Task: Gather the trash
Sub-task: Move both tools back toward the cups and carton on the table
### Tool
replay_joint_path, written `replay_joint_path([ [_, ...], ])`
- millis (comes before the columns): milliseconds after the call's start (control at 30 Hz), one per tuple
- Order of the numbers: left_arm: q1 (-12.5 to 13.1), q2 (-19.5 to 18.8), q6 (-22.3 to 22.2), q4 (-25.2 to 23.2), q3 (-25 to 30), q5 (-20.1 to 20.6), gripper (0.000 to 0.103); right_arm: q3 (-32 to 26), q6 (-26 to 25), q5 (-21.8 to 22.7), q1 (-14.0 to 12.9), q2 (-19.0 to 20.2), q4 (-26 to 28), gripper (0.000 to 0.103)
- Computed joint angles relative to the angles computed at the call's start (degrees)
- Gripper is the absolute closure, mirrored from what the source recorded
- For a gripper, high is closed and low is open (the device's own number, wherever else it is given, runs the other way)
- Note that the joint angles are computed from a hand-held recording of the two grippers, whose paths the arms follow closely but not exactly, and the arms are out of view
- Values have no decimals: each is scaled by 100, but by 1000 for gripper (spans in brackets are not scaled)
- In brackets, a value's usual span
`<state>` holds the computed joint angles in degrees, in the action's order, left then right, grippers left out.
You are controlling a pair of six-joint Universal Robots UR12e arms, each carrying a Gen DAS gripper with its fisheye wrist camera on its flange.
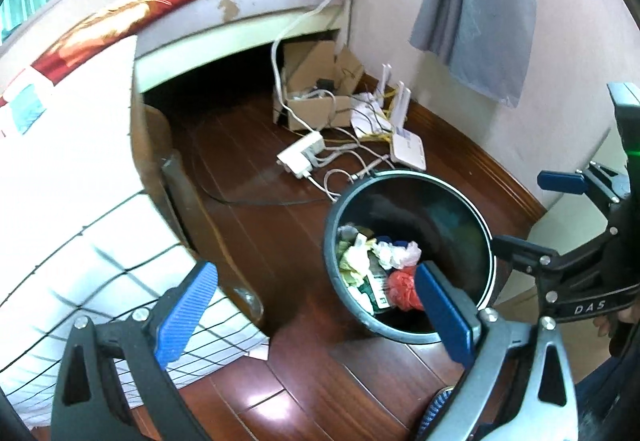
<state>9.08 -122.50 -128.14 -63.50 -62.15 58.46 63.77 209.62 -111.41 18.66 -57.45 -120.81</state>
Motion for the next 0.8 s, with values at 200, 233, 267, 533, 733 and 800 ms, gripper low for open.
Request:
replay_joint_path([
  [200, 178, 4, -370, 419, 76, -209, 3, -192, -396, -253, 124, 72, -622, 0],
  [233, 217, -9, -437, 484, 108, -270, 3, -236, -441, -279, 139, 94, -691, 0],
  [267, 251, -17, -493, 555, 126, -335, 3, -289, -478, -338, 160, 123, -774, 0],
  [533, 526, -271, -1189, 1127, 541, -479, 3, -1102, -763, -29, 223, 572, -939, 0],
  [733, 749, -598, -1847, 1489, 1062, -351, 3, -2472, -1259, 29, 361, 1271, -668, 0],
  [800, 813, -760, -2065, 1594, 1328, -206, 4, -3228, -1458, 71, 399, 1653, -539, 0],
])
